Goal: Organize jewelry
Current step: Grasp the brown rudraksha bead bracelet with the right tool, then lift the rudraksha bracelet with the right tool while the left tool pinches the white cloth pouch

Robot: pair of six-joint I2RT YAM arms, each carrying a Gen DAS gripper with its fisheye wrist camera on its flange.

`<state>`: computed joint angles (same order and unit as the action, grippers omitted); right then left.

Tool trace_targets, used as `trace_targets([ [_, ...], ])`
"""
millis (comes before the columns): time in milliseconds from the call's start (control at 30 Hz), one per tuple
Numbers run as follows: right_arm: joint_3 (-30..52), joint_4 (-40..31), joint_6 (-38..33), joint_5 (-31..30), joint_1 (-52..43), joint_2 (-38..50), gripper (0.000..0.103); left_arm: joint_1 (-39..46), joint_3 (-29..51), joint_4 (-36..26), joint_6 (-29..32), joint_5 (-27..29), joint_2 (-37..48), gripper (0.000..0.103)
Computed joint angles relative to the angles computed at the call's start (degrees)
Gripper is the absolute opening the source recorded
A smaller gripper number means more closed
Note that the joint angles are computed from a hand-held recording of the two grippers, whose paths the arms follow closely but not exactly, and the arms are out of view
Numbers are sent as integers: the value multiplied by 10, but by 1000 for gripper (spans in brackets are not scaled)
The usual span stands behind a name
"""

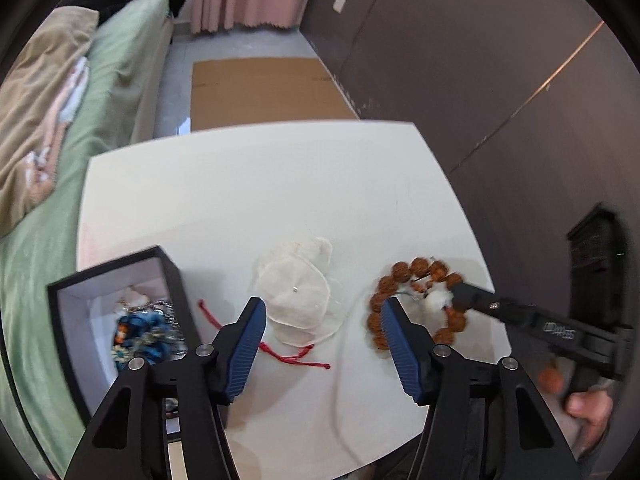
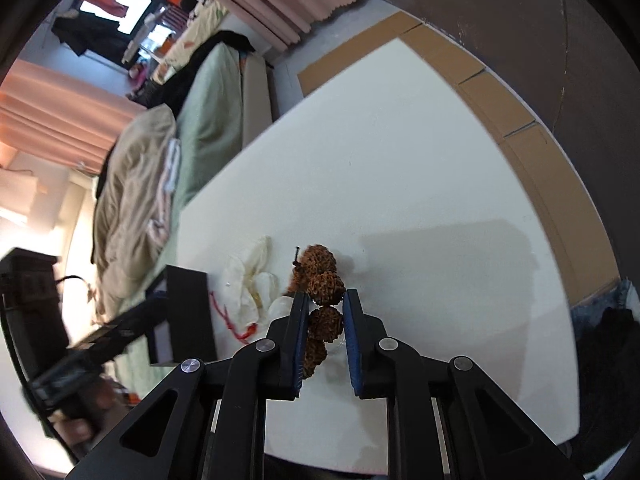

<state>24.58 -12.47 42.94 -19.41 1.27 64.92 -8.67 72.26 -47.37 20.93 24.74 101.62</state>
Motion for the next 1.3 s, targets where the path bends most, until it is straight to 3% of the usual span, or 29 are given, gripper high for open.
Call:
trace_targets([
  [267, -7, -15, -1, -21, -16, -44, 19, -58, -28, 53, -23, -75, 25, 57],
  [333, -5, -18, -2, -18, -14, -45, 19, -64, -27, 59, -28, -91, 37, 44],
  [400, -5, -18, 1, -20, -13, -46, 19, -66, -27, 65, -34, -101, 48, 17],
  [467, -8, -18, 1, -31, -19, -54, 19, -61, -28, 68, -32, -99, 51, 6],
  [800, 14, -6, 18, -29, 5, -56, 19, -21, -25, 58, 0, -48, -4, 0],
  [967, 27, -30, 21, -7, 19, -73, 19, -28, 3, 32, -7, -49, 17, 0],
  [1067, 23, -57, 18, -7, 5, -105, 19, -41, 16, 16, -34, -79, 35, 8],
  [1133, 20, -79, 11, -10, -11, -127, 19, -46, 19, 13, -37, -73, 39, 36],
  [1167, 19, -87, 7, -13, -18, -135, 19, -51, 18, 16, -40, -69, 39, 64],
  [1200, 18, -96, 3, -15, -24, -143, 19, -54, 14, 24, -44, -64, 37, 75],
  [1300, 17, -119, -9, -23, -45, -163, 19, -69, 11, 38, -53, -76, 40, 75],
])
